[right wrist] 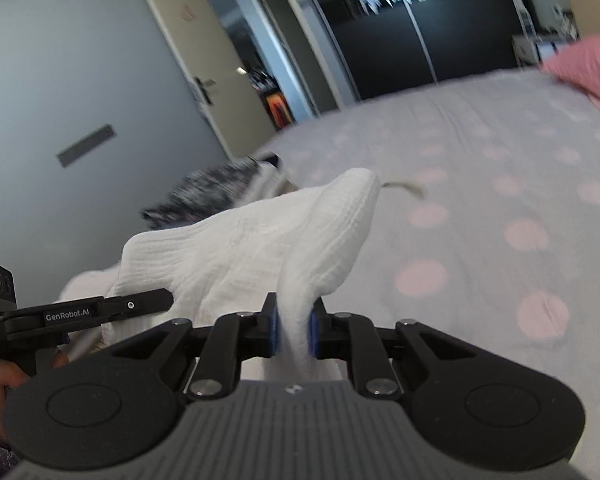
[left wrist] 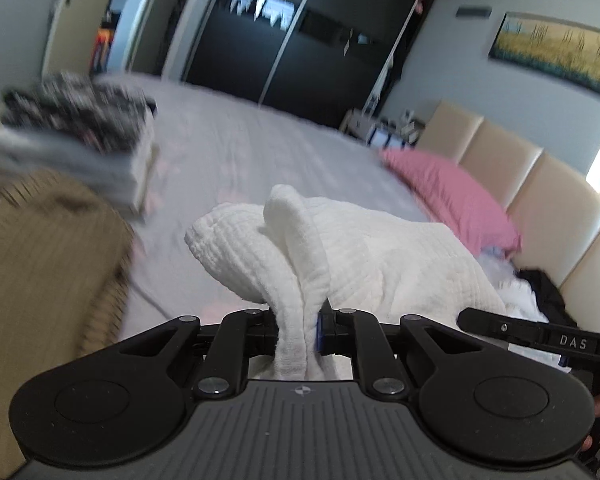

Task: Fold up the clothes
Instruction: 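Lift the folded white shirt with both tools and carry it toward the clothes stack, then lower the white shirt onto the folded clothes pile and open both tools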

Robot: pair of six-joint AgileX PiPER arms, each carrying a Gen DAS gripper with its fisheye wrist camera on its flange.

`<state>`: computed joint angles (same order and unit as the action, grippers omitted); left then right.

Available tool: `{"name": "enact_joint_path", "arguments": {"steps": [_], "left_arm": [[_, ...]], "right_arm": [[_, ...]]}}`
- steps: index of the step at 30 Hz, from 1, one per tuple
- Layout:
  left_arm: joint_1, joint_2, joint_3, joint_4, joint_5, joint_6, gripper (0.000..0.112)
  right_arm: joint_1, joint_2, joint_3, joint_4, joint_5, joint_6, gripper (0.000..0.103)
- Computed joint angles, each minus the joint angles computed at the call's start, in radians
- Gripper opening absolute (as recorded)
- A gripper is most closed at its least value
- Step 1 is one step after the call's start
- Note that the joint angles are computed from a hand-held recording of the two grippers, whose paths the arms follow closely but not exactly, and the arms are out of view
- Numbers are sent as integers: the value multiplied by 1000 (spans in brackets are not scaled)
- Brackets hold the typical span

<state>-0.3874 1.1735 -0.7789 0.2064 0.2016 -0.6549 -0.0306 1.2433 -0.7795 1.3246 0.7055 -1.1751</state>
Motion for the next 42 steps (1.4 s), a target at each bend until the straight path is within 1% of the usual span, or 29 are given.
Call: {"name": "enact_joint_path", "arguments": {"steps": [2, 5, 7, 10, 12, 14, 17, 20, 21, 23, 26, 30, 33, 37, 42], "left_arm": [[26, -72, -6, -8, 39, 36, 11], [100, -167, -49, -109, 140, 206, 11], [177, -216, -88, -208, 208, 350, 11], [339, -256, -159, -407, 309, 614, 11], [465, -258, -214, -536, 389, 791, 11], [583, -251, -269, -629, 470, 927, 11], [705, -209, -352, -684, 560, 1039, 11], [796, -152, -411, -733, 620, 1125, 11], [812, -128, -420, -743, 623, 1151, 12], [815, -65, -423, -736, 598, 1180, 11], [815, 46, -418, -750, 542, 1226, 12], [805, 232, -443, -785, 465, 1277, 12], [790, 373, -492, -779, 429, 1276, 12], [775, 525, -591, -710, 447, 1226, 12], [812, 630, -621, -677, 460, 1224, 14]], "right_arm": [[47, -26, -23, -1, -14, 41, 17], [147, -33, -71, 5, -52, 93, 17], [235, -15, -112, 12, -99, 119, 17], [351, 36, -183, 23, -156, 163, 17], [419, 81, -235, 36, -187, 188, 17], [478, 130, -288, 48, -211, 204, 17], [545, 216, -369, 67, -227, 234, 17], [596, 308, -440, 86, -247, 241, 17], [610, 338, -463, 83, -257, 247, 17], [630, 394, -507, 59, -275, 269, 17], [645, 499, -595, -19, -292, 340, 17], [647, 650, -706, -124, -309, 430, 17], [641, 755, -796, -219, -298, 524, 17], [630, 887, -932, -336, -259, 638, 17], [633, 1020, -1097, -496, -202, 787, 17]]}}
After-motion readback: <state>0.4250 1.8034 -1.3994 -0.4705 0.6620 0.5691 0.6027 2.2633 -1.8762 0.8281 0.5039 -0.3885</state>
